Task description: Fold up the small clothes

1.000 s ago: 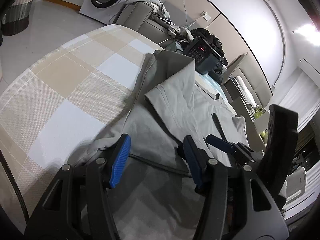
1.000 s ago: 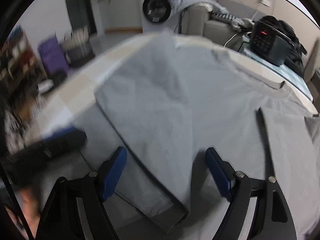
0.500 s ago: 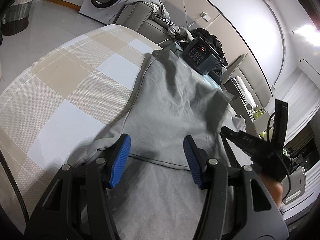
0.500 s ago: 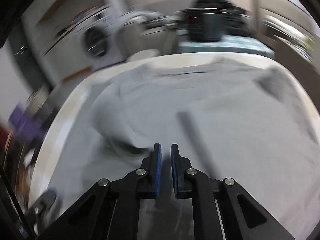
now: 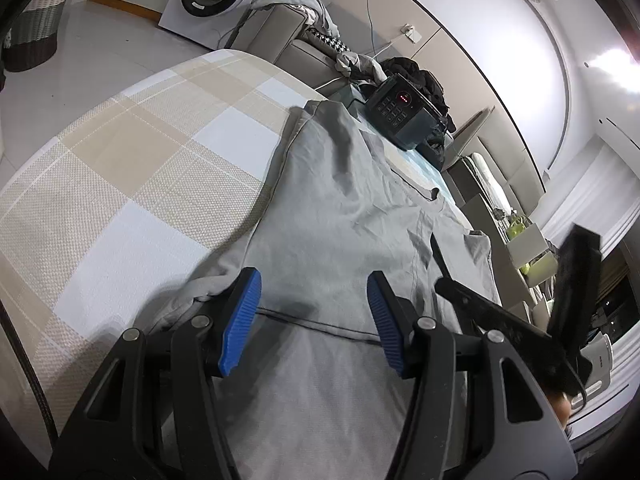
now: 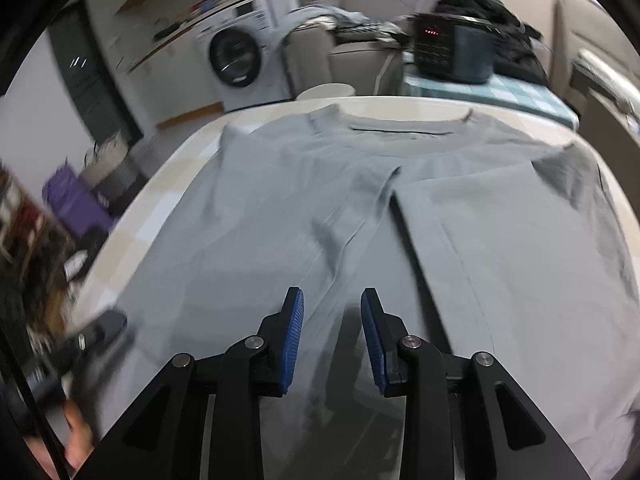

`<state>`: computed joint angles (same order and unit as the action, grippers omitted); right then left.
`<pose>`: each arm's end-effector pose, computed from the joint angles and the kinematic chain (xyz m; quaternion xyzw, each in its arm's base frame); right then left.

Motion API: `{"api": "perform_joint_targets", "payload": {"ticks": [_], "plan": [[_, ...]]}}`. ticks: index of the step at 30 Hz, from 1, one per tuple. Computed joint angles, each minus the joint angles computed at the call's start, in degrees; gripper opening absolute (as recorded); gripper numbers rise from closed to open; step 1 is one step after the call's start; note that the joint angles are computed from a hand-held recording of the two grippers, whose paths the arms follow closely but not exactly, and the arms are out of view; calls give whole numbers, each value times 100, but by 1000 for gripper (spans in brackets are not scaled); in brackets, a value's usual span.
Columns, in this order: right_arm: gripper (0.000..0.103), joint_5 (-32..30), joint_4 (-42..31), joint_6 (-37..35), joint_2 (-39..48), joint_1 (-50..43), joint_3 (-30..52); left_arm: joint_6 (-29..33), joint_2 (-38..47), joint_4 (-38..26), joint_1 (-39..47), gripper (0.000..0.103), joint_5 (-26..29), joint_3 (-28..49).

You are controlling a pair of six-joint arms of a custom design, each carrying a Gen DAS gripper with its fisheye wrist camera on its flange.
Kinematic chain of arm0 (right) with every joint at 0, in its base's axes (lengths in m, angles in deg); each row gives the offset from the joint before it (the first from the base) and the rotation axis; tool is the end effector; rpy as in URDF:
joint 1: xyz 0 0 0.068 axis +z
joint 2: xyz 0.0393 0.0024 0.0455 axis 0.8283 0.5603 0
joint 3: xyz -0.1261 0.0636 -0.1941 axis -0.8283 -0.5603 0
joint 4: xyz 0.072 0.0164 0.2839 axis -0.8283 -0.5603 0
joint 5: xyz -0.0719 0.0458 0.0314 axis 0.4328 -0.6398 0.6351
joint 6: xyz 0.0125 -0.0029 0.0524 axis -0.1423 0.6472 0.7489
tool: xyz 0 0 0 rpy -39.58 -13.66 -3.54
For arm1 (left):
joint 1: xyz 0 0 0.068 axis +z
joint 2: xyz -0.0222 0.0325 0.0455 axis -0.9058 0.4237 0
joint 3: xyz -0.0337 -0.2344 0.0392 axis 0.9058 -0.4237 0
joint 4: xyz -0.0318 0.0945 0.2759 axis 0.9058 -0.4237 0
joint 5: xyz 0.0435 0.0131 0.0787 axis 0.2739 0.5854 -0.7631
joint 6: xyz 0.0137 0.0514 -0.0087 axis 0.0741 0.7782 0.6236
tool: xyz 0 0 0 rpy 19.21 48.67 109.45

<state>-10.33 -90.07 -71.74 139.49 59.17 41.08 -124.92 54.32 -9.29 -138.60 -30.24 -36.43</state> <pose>0.3179 0.0328 0.1820 -0.2388 0.9128 0.1663 0.2866 0.0932 -0.2274 0.1592 -0.2731 0.8535 -0.2067 0.3928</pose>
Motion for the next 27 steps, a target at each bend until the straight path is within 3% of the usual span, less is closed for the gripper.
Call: {"api": "perform_joint_targets", "payload": {"ticks": [5,13,22,27], "plan": [[38,-257,-121,-688,-610,-487,-389,4,3,-4,2,52,3,0],[43,-635,-537,-846,-321,-1554,-70,-20,-35,40,-25,53,-28,-61],[44,-953,-906,-1947,-653,-2462,-438,-63,51,-22,-57,53,-55,5],[49,-1143,-953,-2215,-497,-2924,-509,-15,155,-103,-24,55,-30,124]]}}
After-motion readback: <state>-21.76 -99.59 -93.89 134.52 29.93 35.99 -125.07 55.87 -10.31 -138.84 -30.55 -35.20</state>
